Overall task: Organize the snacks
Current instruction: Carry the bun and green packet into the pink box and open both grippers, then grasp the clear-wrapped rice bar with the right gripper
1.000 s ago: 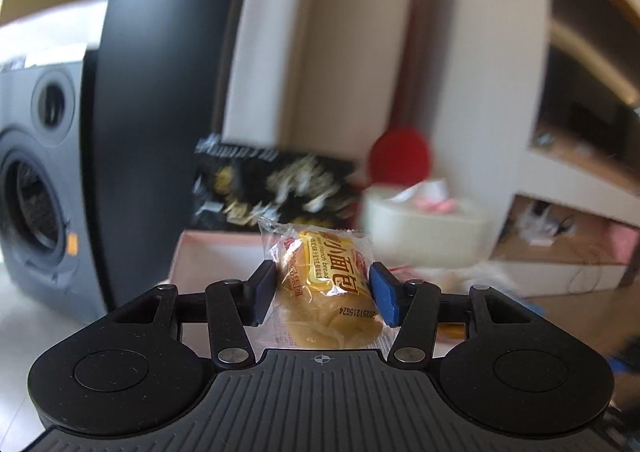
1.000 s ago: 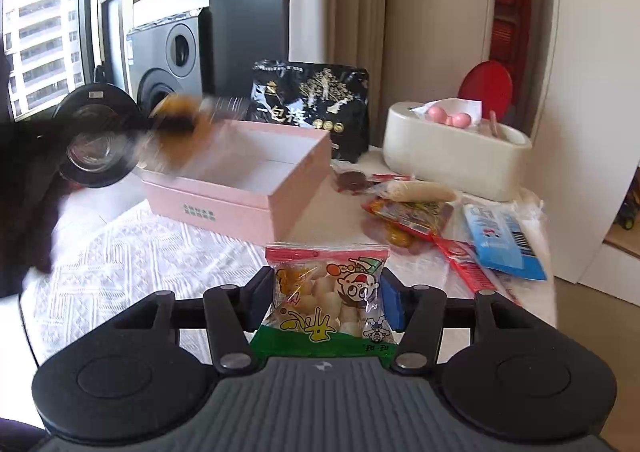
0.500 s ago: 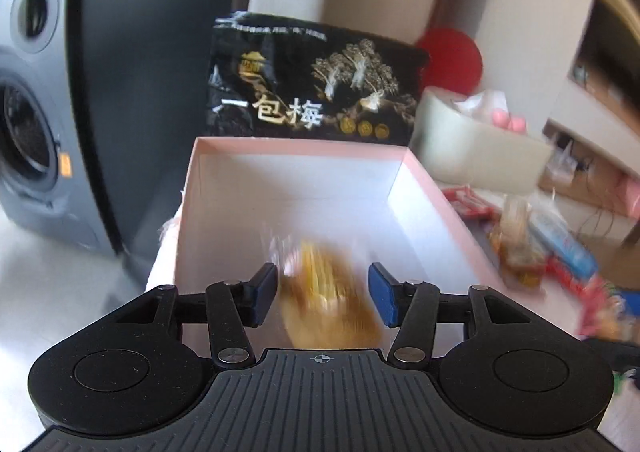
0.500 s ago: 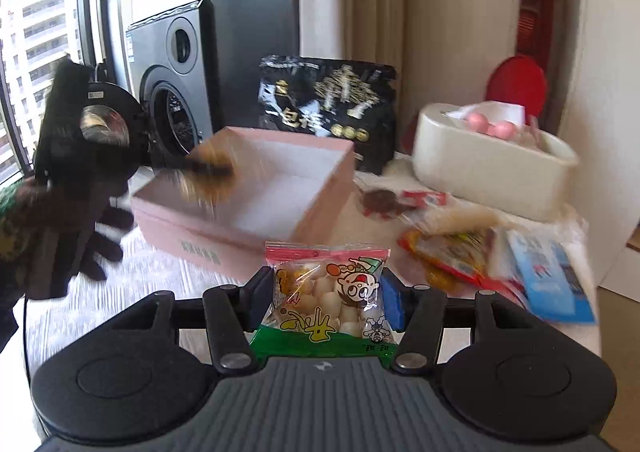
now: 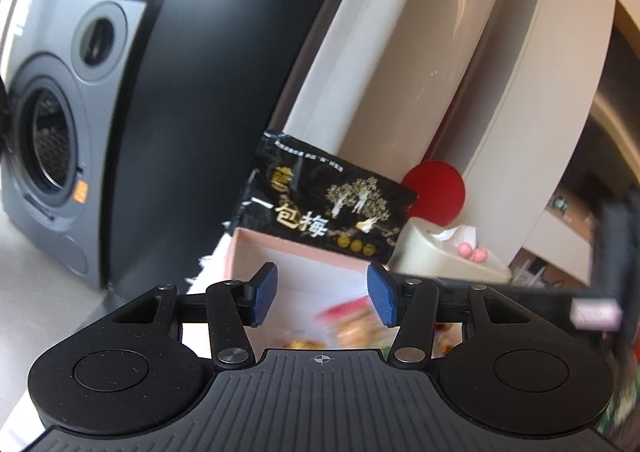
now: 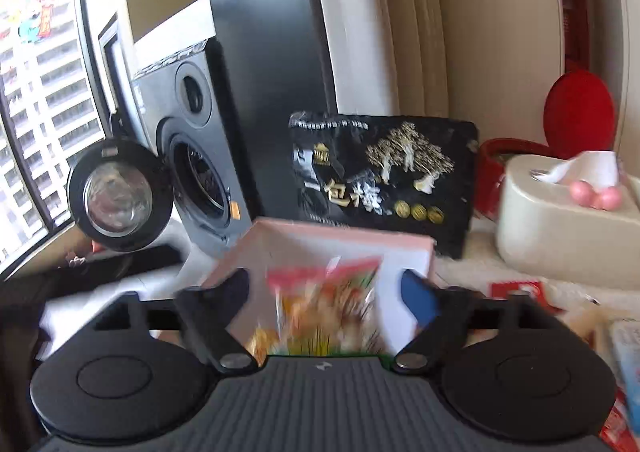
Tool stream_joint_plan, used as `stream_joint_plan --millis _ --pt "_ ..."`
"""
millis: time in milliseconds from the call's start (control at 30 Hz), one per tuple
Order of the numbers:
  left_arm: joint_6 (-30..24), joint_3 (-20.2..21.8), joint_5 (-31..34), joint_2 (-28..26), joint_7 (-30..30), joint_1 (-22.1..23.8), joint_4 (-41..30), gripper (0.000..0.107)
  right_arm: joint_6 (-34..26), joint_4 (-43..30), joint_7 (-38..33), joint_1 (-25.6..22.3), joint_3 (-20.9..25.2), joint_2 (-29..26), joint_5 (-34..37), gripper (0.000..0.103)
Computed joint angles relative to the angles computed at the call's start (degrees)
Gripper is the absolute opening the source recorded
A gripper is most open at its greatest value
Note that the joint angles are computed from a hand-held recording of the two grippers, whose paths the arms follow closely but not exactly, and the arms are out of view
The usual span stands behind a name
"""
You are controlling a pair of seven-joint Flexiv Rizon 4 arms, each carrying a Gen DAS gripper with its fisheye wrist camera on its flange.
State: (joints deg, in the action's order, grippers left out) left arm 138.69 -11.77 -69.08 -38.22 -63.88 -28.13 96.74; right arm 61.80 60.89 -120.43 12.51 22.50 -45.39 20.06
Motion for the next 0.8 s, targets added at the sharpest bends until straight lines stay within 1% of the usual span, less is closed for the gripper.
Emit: stream_joint_plan --millis 33,67,133,200,233,333,367,433,500,567,633,733,800 --pt "0.88 -0.06 -1.54 0.15 1.08 -0.81 0.32 0.055 -2.46 -1.05 1.09 0.52 -0.66 -0.33 -1.02 0.085" --pt "1.48 -0.38 -2.76 0.14 1.92 -1.29 0.38 0.055 -4.79 -1.90 0.84 0.07 -0.15 -0.60 -0.94 0.085" --pt "1.76 -1.18 -3.37 -0.17 2.29 -1.54 0.70 0.055 -6.00 -1.07 -0.80 -1.14 0.43 0.06 0.39 0.085" --pt "1.15 -1.84 -2.86 -0.79 2.15 -1.70 0.77 0.055 -2.64 2.49 -2.39 -1.47 -0.98 1.88 0.51 0.085" --pt "0.70 -2.04 -1.68 -0.60 0.96 -1.79 1.94 0.055 0.37 4.90 -3.98 -1.87 -1.49 2.87 0.41 0.085" --pt "-2.03 -2.01 2.64 -1.77 -1.92 -2.07 2.33 0.055 10.91 12.83 -9.05 -3.90 -3.06 5.19 -1.51 0.085" --pt "-3.37 -1.85 3.81 -2.31 -2.40 -2.28 2.00 0.055 12.90 14.79 -9.34 -4.66 -3.91 5.61 -2.72 0.085" --pt "-6.46 -1.35 4.26 -3.66 -2.03 -3.14 0.32 0.055 12.85 17.03 -6.47 -5.83 -6.67 6.14 -5.11 0.085" --pt "-9.54 -0.69 3.21 -5.05 -0.73 -4.36 -1.93 0.055 10.47 16.85 -1.93 -7.42 -8.75 5.88 -6.61 0.085" --pt "-12.41 0.24 0.93 -6.44 1.93 -5.97 -4.57 0.055 8.28 15.63 1.70 -9.19 -9.71 5.01 -7.90 0.085" --pt "-14.64 1.14 -3.12 -7.57 6.46 -7.83 -7.47 0.055 6.95 14.65 2.67 -11.10 -9.28 3.74 -9.20 0.085" --pt "-15.01 0.31 -8.04 -8.58 13.58 -9.24 -10.58 0.055 8.67 14.22 3.24 -11.99 -9.44 1.46 -11.28 0.084" --pt "-13.98 -1.21 -11.04 -8.99 18.37 -9.45 -12.25 0.055 9.00 13.17 3.46 -13.13 -8.10 -0.09 -11.55 0.084"
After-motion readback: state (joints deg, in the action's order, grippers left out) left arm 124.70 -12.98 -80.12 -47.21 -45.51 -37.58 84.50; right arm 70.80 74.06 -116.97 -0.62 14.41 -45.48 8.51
